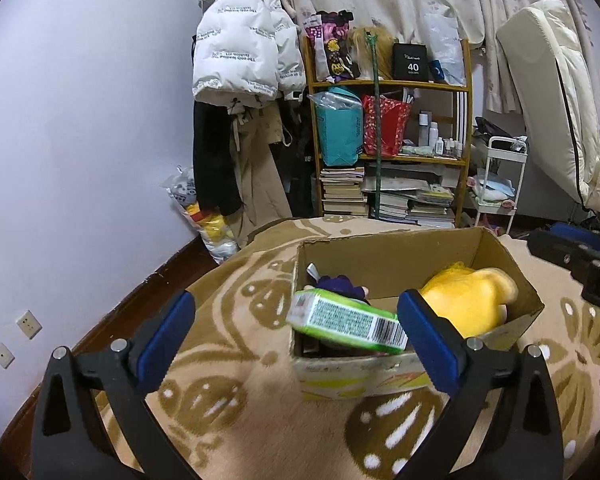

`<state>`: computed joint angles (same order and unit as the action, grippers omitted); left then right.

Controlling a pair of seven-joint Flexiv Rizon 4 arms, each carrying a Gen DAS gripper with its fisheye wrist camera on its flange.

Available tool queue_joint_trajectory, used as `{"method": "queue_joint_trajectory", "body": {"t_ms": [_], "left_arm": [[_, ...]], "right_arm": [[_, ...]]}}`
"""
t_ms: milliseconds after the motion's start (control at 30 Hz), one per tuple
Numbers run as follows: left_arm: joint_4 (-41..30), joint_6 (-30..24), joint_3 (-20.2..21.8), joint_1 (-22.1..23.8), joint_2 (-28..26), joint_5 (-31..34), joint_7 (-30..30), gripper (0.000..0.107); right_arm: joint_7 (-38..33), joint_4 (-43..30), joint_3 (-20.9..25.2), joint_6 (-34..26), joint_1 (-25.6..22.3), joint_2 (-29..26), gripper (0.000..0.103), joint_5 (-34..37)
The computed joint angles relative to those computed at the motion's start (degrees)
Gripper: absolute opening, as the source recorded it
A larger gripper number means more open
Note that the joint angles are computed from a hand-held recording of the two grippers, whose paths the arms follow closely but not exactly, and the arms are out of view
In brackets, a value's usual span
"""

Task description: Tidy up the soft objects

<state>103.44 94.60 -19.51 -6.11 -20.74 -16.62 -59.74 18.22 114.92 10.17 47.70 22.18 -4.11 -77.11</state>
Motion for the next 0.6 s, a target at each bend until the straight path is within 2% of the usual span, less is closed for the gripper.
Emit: {"method": "queue_joint_trajectory", "body": {"t_ms": [33, 100, 233, 300, 467, 600], "left_arm": [[0.7, 0.3, -0.4, 0.5, 0.6, -0.1, 0.1, 0.1], [1.8, 0.7, -0.5, 0.9, 1.6, -0.1, 0.0, 0.1], [4.0, 1.4, -0.8, 2.0, 3.8, -0.7, -0.4, 0.1], [5.3, 2.0, -1.0, 2.7, 5.0, -1.2, -0.8, 0.1], [8.9, 3.0, -5.7, 7.6, 7.9, -3.7, -0.3, 0.101], [11.8, 5.0, -11.2, 12.8, 10.0, -5.5, 1.0, 0.102]], "right_arm": [[0.1, 0.1, 0.1, -0.4, 0.1, 0.2, 0.056, 0.1], [0.5, 0.4, 0.6, -1.7, 0.4, 1.0, 0.067, 0.1], [1.0, 1.1, 1.8, -4.4, 1.1, 2.5, 0.079, 0.3], [1.0, 1.5, 2.2, -5.4, 1.2, 3.2, 0.09, 0.2], [1.3, 2.2, 3.8, -8.5, 2.1, 4.8, 0.103, -0.6], [1.8, 2.3, 4.7, -10.9, 3.0, 5.7, 0.103, -1.8]]}}
